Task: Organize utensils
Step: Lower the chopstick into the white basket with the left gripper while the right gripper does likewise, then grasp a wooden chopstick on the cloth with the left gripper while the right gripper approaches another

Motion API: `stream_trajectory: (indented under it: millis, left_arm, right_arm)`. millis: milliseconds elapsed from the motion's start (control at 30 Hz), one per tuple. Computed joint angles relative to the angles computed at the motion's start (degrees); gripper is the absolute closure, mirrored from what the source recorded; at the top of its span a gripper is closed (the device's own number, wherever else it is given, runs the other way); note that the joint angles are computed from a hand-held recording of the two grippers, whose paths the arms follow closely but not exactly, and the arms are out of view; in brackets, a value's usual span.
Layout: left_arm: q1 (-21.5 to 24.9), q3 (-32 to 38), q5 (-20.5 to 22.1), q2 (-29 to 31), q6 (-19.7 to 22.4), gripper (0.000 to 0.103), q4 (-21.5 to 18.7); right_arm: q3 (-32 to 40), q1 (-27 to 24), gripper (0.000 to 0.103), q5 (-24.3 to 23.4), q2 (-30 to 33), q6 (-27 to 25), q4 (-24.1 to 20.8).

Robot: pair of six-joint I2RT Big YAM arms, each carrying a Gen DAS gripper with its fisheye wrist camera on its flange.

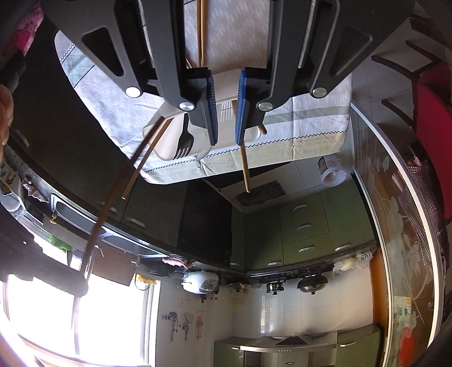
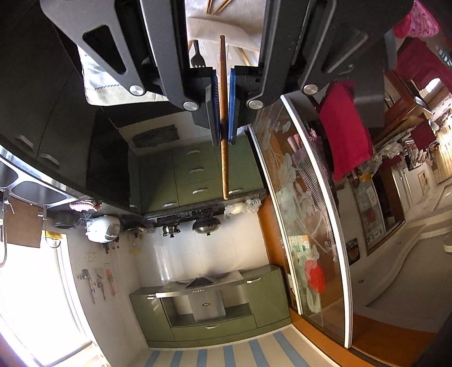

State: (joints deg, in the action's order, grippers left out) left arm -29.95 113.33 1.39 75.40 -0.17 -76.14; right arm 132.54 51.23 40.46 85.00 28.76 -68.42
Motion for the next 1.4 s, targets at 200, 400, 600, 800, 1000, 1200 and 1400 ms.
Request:
stream_trajectory:
  millis: [200,400,600,800,1000,1200,1400]
  left_arm:
    - [-1.13,-3.96,1.08,-3.72,1.93,0.085,-2.67]
    - [-1.57,-9.60,3.68,-5.52,2.56,0.085,-8.32]
    - [-1.21,-14.07,6.66,-3.69,1.60,0.085,-13.69]
    - [-1.57,-16.92,7.49,-0.74,1.27,0.085,-15.19]
    - [-2.09,-18.83,6.32,0.07,0.88,0.085,-14.44]
    - [-2.70,-19.94,3.82,-0.47,0.67,0.085,-13.64]
    - [-3.26,-20.66,1.64,-0.58,0.71,0.085,-13.29]
  right_arm:
    - [3.81,-4.85,0.096,-3.78,4.52,2.31,-5.30]
    - [-6.99,-5.47,0.096,-7.43,2.45,4.06,-4.80]
    - [-13.91,-3.86,0.089,-6.72,-0.12,3.76,-2.61]
    - [-22.74,3.19,0.084,-0.34,-8.09,4.86,1.23]
    - [-34.32,10.22,0.081,3.96,-15.64,13.72,-0.98]
    - [-45.07,13.09,0.081,3.38,-22.24,24.71,-1.65]
    - [-49.14,14.15,0.081,2.73,-25.01,28.67,-1.91]
